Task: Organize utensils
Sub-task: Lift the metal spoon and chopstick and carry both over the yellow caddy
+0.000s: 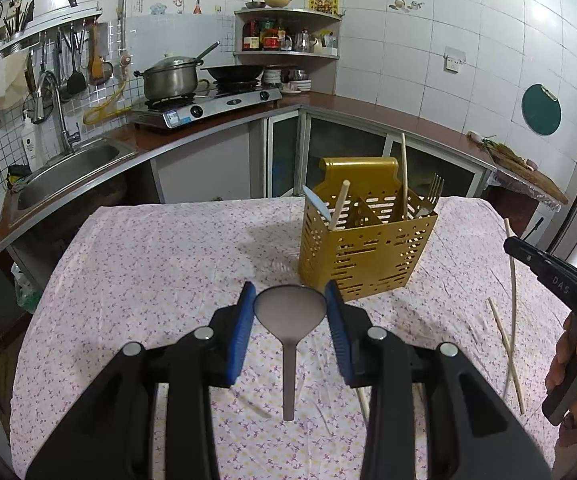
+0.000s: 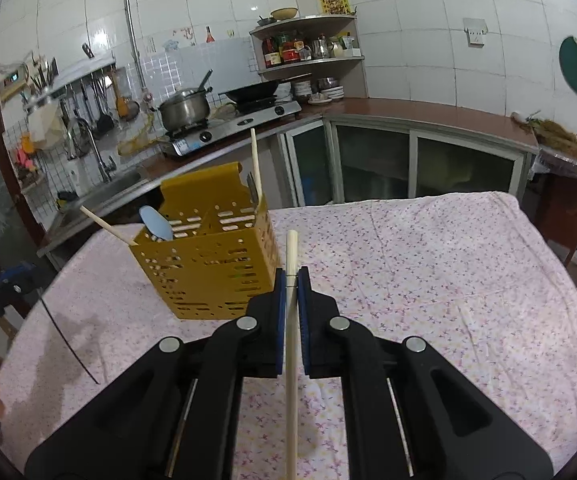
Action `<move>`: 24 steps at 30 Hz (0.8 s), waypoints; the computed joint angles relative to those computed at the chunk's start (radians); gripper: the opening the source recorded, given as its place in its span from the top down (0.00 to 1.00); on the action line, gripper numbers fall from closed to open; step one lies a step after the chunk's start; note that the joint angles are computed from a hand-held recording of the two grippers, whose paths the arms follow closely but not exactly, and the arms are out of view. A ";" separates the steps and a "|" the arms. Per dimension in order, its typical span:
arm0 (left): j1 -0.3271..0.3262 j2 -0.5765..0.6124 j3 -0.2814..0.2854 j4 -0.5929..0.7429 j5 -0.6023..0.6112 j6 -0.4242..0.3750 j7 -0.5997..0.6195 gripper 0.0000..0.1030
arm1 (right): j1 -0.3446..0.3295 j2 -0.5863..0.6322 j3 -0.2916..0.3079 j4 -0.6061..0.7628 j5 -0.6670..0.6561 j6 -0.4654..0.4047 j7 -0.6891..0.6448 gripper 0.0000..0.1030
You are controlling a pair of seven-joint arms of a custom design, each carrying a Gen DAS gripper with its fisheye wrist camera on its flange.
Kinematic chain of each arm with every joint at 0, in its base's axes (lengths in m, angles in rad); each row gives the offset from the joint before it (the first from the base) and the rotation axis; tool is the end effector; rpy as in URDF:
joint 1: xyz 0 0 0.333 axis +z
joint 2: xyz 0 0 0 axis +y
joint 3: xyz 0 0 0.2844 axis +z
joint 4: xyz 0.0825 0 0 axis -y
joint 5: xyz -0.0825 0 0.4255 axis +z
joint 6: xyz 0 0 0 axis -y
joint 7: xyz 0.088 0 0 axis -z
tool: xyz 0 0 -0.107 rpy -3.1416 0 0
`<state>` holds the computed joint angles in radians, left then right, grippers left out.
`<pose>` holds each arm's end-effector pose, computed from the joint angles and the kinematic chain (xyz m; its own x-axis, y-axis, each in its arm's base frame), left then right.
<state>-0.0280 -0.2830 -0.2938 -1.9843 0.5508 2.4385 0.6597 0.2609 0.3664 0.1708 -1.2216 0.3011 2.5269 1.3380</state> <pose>0.5386 -0.1970 0.6283 0.2493 -0.9671 0.0505 -0.5951 -0.1941 -0.7799 0.6871 0.2825 0.6543 0.5189 -0.8377 -0.1700 -0.5482 -0.1736 -0.8181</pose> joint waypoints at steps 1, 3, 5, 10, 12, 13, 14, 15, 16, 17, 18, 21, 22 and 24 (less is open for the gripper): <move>0.000 0.001 0.001 0.001 -0.002 0.001 0.002 0.65 | -0.002 0.002 0.001 0.003 0.003 -0.001 -0.001 0.93; -0.001 0.002 0.003 0.001 -0.003 0.004 0.004 0.65 | 0.001 0.002 -0.002 0.003 -0.005 0.002 0.000 0.93; -0.001 0.005 0.001 0.003 0.001 0.007 0.002 0.65 | -0.005 -0.006 0.004 -0.009 0.007 0.008 -0.009 0.93; -0.001 0.004 0.001 0.001 0.005 0.017 0.000 0.65 | -0.003 -0.018 0.004 -0.024 0.011 0.024 -0.021 0.93; -0.002 0.002 0.001 0.000 0.002 0.022 0.000 0.65 | 0.001 -0.023 0.002 -0.031 0.004 0.035 -0.026 0.93; -0.002 0.003 0.001 0.002 0.001 0.023 0.001 0.65 | 0.001 -0.027 0.003 -0.037 0.003 0.040 -0.030 0.93; -0.002 0.004 -0.001 0.005 0.004 0.021 0.000 0.65 | 0.002 -0.031 0.003 -0.042 0.002 0.047 -0.033 0.93; -0.002 0.007 -0.002 0.010 0.004 0.020 0.001 0.65 | 0.002 -0.038 0.005 -0.053 0.004 0.063 -0.041 0.93; -0.003 0.007 -0.001 0.014 0.003 0.020 0.002 0.65 | 0.003 -0.045 0.006 -0.062 0.003 0.079 -0.047 0.93; -0.004 0.011 -0.001 0.022 0.002 0.023 0.005 0.65 | 0.004 -0.048 0.005 -0.063 0.001 0.084 -0.049 0.93; -0.004 0.012 -0.002 0.028 0.004 0.024 0.005 0.65 | 0.004 -0.048 0.007 -0.059 0.004 0.088 -0.053 0.93; -0.007 0.030 -0.002 0.060 0.007 0.025 0.012 0.65 | 0.008 -0.038 0.010 -0.033 0.005 0.098 -0.055 0.93; -0.009 0.036 -0.002 0.068 0.009 0.024 0.015 0.65 | 0.009 -0.031 0.010 -0.019 0.004 0.099 -0.056 0.93; -0.015 0.055 0.000 0.092 0.012 0.020 0.021 0.65 | 0.014 -0.016 0.010 0.005 -0.006 0.108 -0.053 0.93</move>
